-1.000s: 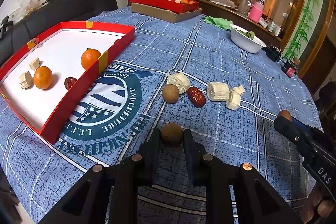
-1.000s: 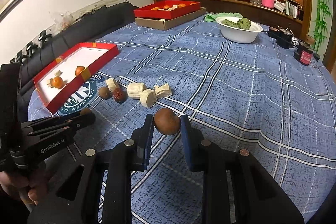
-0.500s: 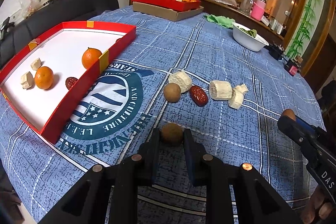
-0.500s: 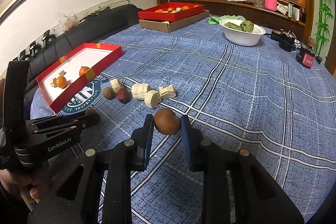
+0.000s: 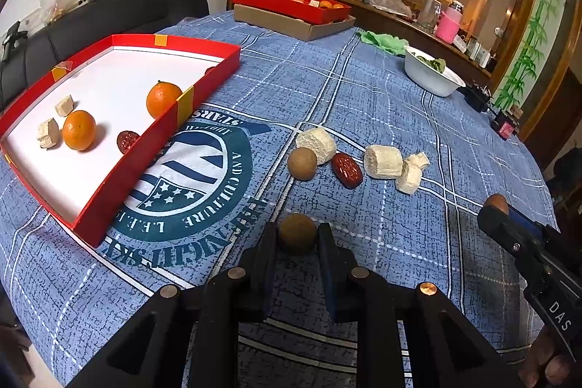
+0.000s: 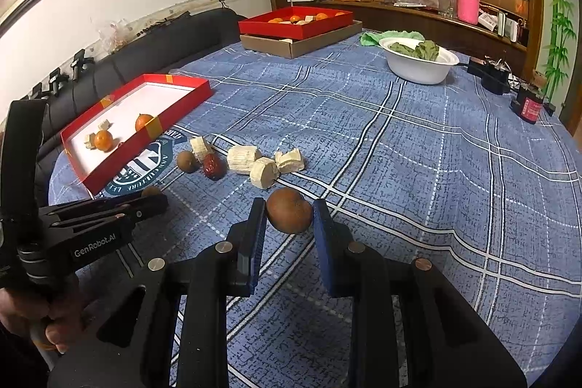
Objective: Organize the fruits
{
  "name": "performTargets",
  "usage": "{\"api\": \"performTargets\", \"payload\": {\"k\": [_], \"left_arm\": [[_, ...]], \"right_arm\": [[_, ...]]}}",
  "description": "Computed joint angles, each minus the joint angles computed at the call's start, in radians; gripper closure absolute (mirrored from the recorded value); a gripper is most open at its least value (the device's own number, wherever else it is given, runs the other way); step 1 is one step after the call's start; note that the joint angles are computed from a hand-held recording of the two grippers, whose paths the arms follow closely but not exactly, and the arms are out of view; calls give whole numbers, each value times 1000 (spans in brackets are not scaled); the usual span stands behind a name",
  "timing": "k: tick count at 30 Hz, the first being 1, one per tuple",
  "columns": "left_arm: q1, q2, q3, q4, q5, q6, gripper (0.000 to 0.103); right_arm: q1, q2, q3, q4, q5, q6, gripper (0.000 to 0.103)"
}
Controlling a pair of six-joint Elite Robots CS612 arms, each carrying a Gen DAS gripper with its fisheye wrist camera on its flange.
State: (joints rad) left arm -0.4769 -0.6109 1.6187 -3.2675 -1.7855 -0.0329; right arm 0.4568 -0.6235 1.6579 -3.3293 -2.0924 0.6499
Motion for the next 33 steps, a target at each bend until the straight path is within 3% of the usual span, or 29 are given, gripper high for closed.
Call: {"api": "performTargets", "payload": {"k": [6, 9, 16, 25, 33], "left_arm": [[5, -1, 6, -25, -4, -16, 82], [4, -7, 18, -51, 38, -18, 82], [48, -15, -1, -107, 81, -86, 82], [113, 18, -116, -64, 198, -146, 82], [148, 63, -231, 34, 263, -193, 82]], "right_arm": [[1, 1, -5, 11, -7, -2, 78], [3, 0, -11, 28, -8, -6, 78], [5, 11, -72, 31, 53, -75, 78], [-1, 85, -285, 75, 170, -213, 78], [-15, 189, -540, 217, 259, -276, 78]]}}
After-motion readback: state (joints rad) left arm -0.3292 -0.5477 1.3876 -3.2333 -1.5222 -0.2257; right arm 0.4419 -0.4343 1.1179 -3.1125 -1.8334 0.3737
